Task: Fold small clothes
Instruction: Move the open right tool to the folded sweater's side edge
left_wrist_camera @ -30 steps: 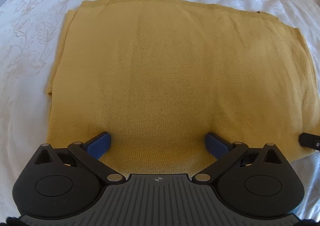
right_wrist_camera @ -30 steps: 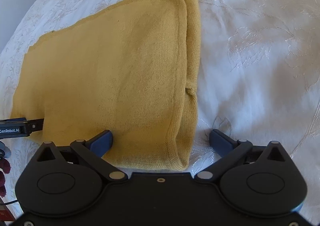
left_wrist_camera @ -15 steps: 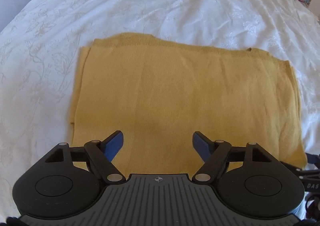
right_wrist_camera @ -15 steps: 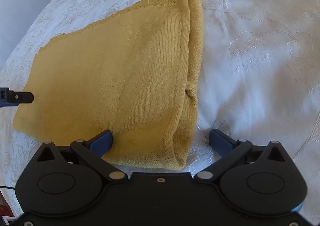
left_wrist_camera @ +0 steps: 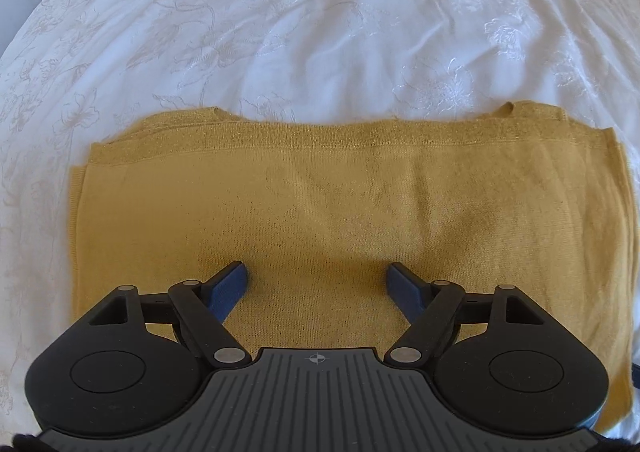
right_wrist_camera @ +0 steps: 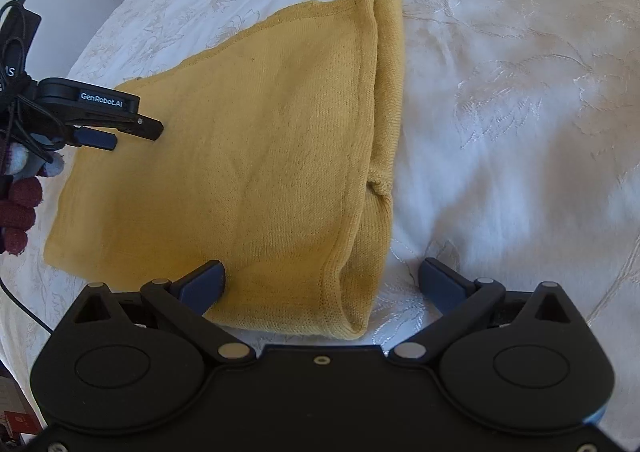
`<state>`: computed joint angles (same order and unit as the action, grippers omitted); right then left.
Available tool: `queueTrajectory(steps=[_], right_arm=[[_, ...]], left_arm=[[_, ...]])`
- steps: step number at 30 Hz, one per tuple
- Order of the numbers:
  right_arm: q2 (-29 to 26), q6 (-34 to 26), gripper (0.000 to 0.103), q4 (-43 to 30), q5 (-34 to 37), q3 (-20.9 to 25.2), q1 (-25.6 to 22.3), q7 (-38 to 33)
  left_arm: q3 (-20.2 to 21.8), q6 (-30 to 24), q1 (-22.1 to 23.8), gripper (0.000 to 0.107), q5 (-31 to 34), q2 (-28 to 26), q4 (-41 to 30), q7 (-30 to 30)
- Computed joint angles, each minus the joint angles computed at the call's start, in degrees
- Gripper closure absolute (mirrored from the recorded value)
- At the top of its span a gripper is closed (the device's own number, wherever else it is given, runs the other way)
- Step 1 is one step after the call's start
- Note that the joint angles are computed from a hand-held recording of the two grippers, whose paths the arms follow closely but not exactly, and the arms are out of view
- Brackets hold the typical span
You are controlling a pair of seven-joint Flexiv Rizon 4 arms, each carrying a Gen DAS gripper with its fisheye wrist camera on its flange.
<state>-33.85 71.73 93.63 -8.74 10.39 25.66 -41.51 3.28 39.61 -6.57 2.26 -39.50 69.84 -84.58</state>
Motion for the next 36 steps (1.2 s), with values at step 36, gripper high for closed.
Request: queueTrajectory(steps=[36], right_arm=[[-11.9, -2.2, 0.000, -21.5, 26.0, 12.8, -11.5, -24.1]], left_arm=[[0.2, -0.4, 0.3, 0.023, -0.6, 1.4, 1.2, -2.6]])
